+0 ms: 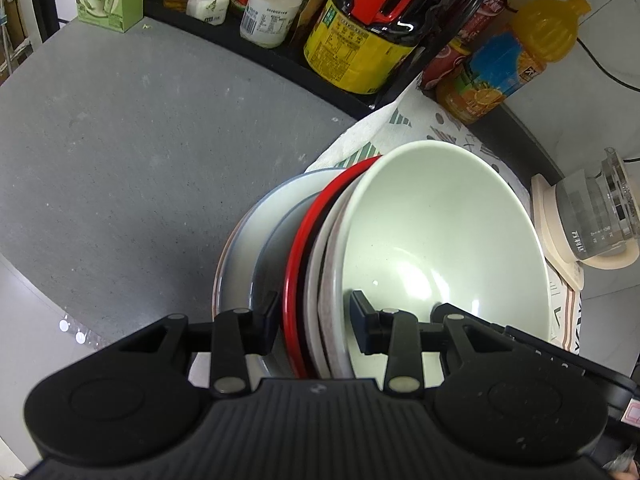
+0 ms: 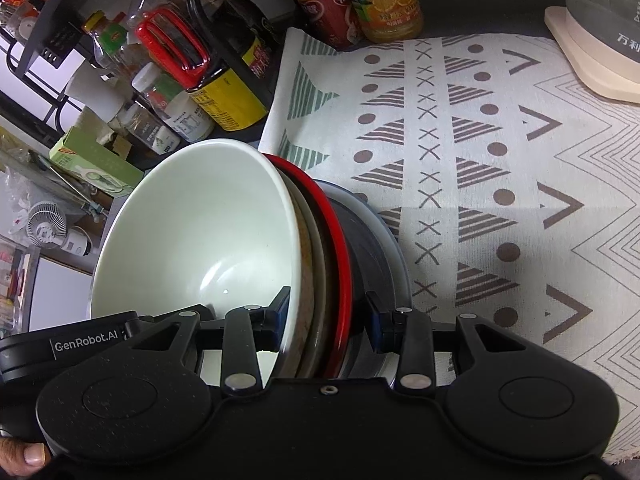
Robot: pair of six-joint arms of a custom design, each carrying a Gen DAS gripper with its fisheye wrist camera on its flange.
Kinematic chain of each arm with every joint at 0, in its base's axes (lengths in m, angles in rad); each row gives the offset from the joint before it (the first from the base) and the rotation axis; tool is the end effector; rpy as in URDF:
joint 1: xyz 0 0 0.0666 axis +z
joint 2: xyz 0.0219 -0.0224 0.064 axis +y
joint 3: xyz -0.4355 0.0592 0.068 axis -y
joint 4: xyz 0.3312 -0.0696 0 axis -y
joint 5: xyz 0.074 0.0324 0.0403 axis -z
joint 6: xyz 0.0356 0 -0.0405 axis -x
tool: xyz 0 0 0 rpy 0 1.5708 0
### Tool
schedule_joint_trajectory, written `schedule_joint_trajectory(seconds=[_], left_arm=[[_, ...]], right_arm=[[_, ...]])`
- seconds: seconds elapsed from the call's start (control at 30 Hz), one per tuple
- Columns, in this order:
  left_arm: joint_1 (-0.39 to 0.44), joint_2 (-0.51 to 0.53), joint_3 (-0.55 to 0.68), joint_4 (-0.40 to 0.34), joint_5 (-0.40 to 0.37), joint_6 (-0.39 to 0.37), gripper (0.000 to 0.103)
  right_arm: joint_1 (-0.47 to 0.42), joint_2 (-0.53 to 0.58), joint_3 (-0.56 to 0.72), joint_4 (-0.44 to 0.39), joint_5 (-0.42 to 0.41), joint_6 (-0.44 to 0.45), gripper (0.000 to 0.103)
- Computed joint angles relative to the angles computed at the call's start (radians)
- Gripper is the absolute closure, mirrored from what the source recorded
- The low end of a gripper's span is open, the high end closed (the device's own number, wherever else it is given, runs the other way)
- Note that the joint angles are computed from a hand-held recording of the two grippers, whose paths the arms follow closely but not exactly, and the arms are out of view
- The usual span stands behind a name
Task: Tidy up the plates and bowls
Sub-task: 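Lift the nested bowl stack with both grippers over the plate stack, then lower the bowl stack onto the 'BAKERY' plate and open both grippers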
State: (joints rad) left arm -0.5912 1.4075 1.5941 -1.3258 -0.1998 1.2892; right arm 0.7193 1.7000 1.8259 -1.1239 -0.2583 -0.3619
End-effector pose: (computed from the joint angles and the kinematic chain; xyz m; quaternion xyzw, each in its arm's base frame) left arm 0.3267 -0.2113 0.5338 -0.3524 0.9060 -0.1146 0.2043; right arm 0.3949 0.3575 0.5041 -0.2049 0.9297 0.2501 0.1766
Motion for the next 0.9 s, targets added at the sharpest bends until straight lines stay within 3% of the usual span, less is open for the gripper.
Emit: schedule_joint_trajectory(seconds=[0.5,0.67,0.73,0.87,0.9], left_arm=[[0.013,0.011,0.001,-0.003,-0.006,-0.043,0.067],[0.015,0.038,0.046,-0.063,-0.011,-0.058,0.061],[0.018,0.035,0.048,-0.060,-0.007,-0.057,0.053],[0.012,0.016,0.039,-0.039,-0.015,-0.057,0.027],[0.010,0.014,0.040,-0.040,-0.018,-0.056,0.022]], right_arm=[[-0.001,0.001,-0.022,0.026,-0.003,-0.027,0.066],[0.012,0.005,-0.006,0.015,0.045,-0.027,0.064],[0.012,-0.001,-0.012,0.026,0.042,-0.040,0.059],[0.016,-0.030,-0.039,0.084,0.066,-0.054,0.022],[0.016,-0.036,-0.045,0.097,0.074,-0.055,0.018]])
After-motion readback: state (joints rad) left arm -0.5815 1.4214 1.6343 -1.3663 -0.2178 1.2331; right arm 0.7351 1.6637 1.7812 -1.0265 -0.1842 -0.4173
